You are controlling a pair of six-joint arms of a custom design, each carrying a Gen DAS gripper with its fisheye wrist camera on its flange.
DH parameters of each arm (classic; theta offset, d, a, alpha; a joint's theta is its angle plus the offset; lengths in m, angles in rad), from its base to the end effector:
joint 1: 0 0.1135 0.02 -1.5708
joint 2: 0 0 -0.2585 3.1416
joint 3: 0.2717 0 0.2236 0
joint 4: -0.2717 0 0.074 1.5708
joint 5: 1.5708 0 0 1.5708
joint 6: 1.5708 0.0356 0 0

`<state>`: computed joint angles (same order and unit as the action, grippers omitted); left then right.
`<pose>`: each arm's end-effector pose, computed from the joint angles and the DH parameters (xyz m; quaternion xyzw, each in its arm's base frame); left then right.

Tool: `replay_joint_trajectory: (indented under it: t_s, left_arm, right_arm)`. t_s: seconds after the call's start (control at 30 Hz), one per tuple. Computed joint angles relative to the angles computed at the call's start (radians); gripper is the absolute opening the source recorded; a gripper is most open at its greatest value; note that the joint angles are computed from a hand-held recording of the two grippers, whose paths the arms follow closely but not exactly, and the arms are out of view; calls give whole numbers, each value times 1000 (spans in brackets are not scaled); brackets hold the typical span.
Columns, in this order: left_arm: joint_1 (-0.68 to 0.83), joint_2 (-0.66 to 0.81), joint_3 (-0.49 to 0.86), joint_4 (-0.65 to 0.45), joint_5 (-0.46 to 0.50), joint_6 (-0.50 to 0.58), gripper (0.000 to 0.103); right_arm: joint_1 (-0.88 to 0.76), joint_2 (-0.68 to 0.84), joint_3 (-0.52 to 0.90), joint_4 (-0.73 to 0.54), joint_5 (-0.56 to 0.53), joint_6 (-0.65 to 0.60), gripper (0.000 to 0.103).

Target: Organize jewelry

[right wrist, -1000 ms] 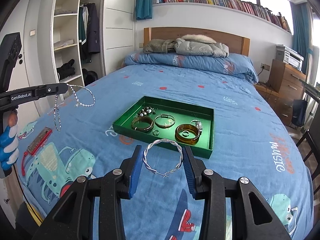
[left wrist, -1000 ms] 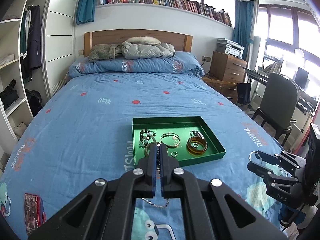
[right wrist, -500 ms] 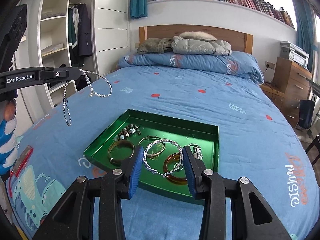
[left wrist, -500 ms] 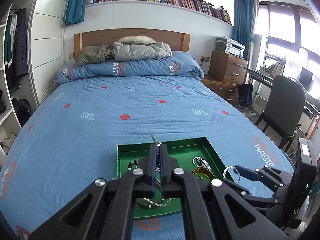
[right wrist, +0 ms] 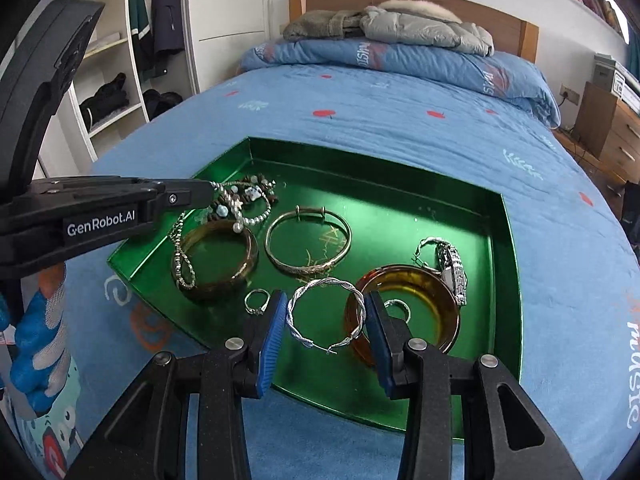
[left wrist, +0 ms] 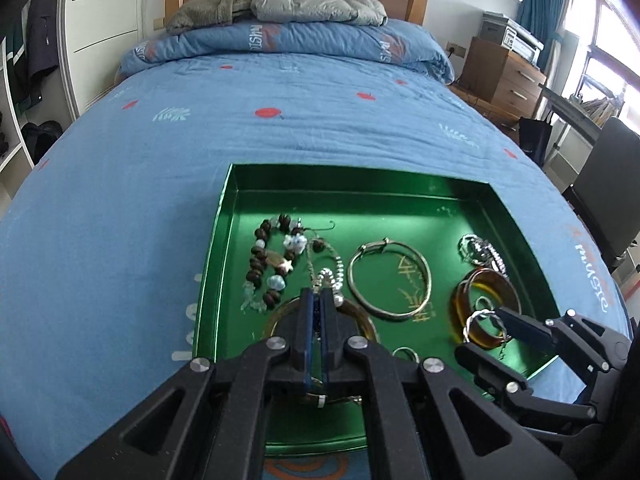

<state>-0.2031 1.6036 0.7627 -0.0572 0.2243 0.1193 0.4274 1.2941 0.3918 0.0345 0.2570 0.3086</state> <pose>0.2771 -0.0652 0.1663 0.1870 0.9199 -0.1193 0.3233 0.1858 0.0747 0.1476 -0.0112 0.9321 0.0106 0.3619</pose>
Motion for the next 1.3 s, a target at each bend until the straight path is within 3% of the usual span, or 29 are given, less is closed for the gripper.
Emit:
replay_joint_trajectory:
  t_s: [0.3, 0.4, 0.5, 0.67, 0.87, 1.07, 1.2, 1.3]
  left_arm:
    - [3, 48, -22, 25, -34, 28, 5]
    - [6, 38, -17, 4, -32, 28, 17]
    - [22, -13, -31, -18, -16, 28, 28]
    - [51, -137, -40, -104, 11, 34, 39]
    - [67, -322, -58, -224, 25, 35, 46]
    - [103, -494, -82, -332, 32, 37, 48]
    - [158, -649, -111, -436, 66, 67, 48]
    - [213, -779, -130, -535, 96, 106, 48]
  right_arm:
    - [16, 30, 14, -29, 22, 31, 40]
    - [18, 30, 31, -62, 22, 31, 46]
    - [38, 4, 35, -98, 45, 53, 56]
    - [83, -112, 48, -210, 87, 113, 60]
    - [201, -269, 110, -418, 201, 219, 70]
    - [386, -365, 196, -650, 362, 398, 78]
    - [594, -394, 250, -848, 517, 638, 83]
    - [789, -342, 313, -1062, 629, 912, 87]
